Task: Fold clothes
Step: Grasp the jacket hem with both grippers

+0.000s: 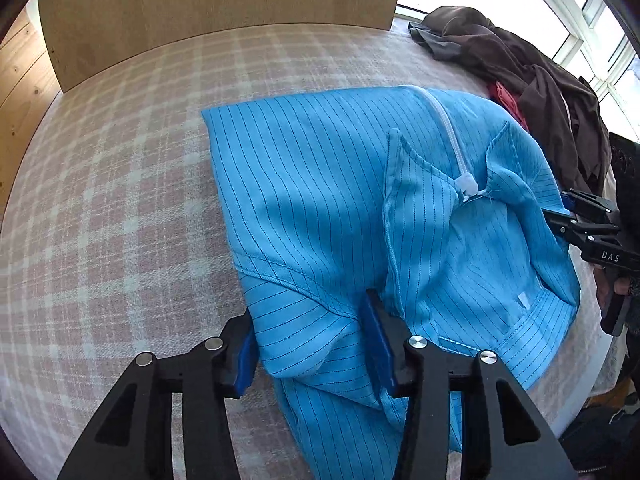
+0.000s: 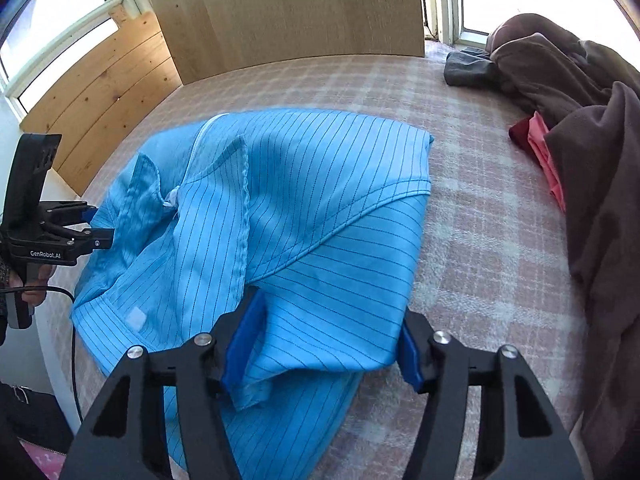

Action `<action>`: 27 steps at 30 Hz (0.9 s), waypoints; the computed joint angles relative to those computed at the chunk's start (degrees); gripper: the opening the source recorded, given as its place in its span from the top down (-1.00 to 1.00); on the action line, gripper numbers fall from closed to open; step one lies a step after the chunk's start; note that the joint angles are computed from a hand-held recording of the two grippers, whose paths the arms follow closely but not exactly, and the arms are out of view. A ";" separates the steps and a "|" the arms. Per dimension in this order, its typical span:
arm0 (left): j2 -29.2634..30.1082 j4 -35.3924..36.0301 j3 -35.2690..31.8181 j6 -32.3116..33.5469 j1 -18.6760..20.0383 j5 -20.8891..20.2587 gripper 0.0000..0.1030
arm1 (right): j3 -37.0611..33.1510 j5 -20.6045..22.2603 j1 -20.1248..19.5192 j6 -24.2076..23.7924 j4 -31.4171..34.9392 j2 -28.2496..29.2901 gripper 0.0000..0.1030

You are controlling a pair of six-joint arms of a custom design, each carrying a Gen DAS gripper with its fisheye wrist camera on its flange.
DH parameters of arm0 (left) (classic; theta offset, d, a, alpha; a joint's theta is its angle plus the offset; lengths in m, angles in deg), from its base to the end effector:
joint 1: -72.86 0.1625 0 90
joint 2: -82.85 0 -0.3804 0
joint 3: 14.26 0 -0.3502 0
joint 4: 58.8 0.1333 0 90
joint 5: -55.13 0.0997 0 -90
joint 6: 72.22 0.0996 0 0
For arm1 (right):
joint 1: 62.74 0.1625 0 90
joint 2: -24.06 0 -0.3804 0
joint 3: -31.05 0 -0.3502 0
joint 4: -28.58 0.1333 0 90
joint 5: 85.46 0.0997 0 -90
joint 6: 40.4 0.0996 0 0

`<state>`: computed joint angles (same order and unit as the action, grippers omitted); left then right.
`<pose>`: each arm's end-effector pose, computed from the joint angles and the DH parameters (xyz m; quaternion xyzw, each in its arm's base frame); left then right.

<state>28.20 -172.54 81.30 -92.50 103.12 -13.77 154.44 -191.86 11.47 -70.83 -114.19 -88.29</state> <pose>-0.3920 -0.4246 0.1252 0.3539 0.9058 -0.0040 0.2330 0.0095 -0.3530 0.4423 0.0675 -0.9238 0.2719 0.2609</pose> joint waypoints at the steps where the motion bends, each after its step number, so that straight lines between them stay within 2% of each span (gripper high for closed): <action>1: 0.29 0.49 -0.55 -0.04 0.13 -0.27 0.20 | -0.48 0.80 -0.68 0.45 1.06 -0.32 0.05; 2: 0.59 1.05 -1.16 0.08 0.26 -0.52 0.21 | -1.03 1.71 -1.28 0.88 2.42 -0.56 0.17; 5: 1.47 2.39 -2.85 0.18 0.80 -1.48 0.24 | -2.78 4.55 -3.01 2.10 6.71 -1.09 0.26; 7: 1.71 2.51 -3.40 -0.14 1.28 -2.28 0.28 | -3.09 7.52 -4.33 1.49 8.53 -1.62 0.15; 8: 1.82 2.57 -3.67 -0.30 1.52 -2.67 0.33 | -3.20 9.06 -5.01 1.07 9.39 -1.88 -0.05; 10: 2.18 2.20 -4.18 0.39 1.67 -3.40 0.60 | -2.96 9.54 -4.97 0.77 9.38 -1.99 -0.11; 11: 2.09 1.98 -4.04 0.61 1.62 -3.62 0.64 | -3.31 10.19 -5.17 1.15 10.45 -1.91 -0.03; 12: 2.22 1.91 -4.10 1.09 1.51 -3.49 0.69 | -3.83 11.21 -5.57 1.58 11.94 -1.82 0.12; 13: 2.12 1.52 -3.85 1.49 1.45 -3.33 0.72 | -4.12 12.21 -5.99 1.97 12.99 -1.79 0.59; 14: 2.09 1.15 -3.67 1.42 1.50 -3.44 0.72 | -4.34 13.19 -6.41 2.34 13.90 -1.78 0.68; 19: 1.02 -0.24 -2.35 1.16 1.49 -4.24 0.82 | -5.47 18.40 -8.75 4.29 18.40 -2.02 0.74; 22: 0.51 -0.23 -2.10 2.05 1.31 -4.60 0.86 | -5.81 17.19 -7.53 4.98 18.51 -1.82 0.76; 24: 0.70 -0.41 -2.25 2.38 1.12 -4.86 0.87 | -5.70 14.92 -5.81 5.65 17.37 -1.38 0.78; 27: 1.40 -1.06 -2.60 2.45 0.43 -4.85 0.88 | -5.72 14.90 -5.37 8.16 17.11 -0.94 0.79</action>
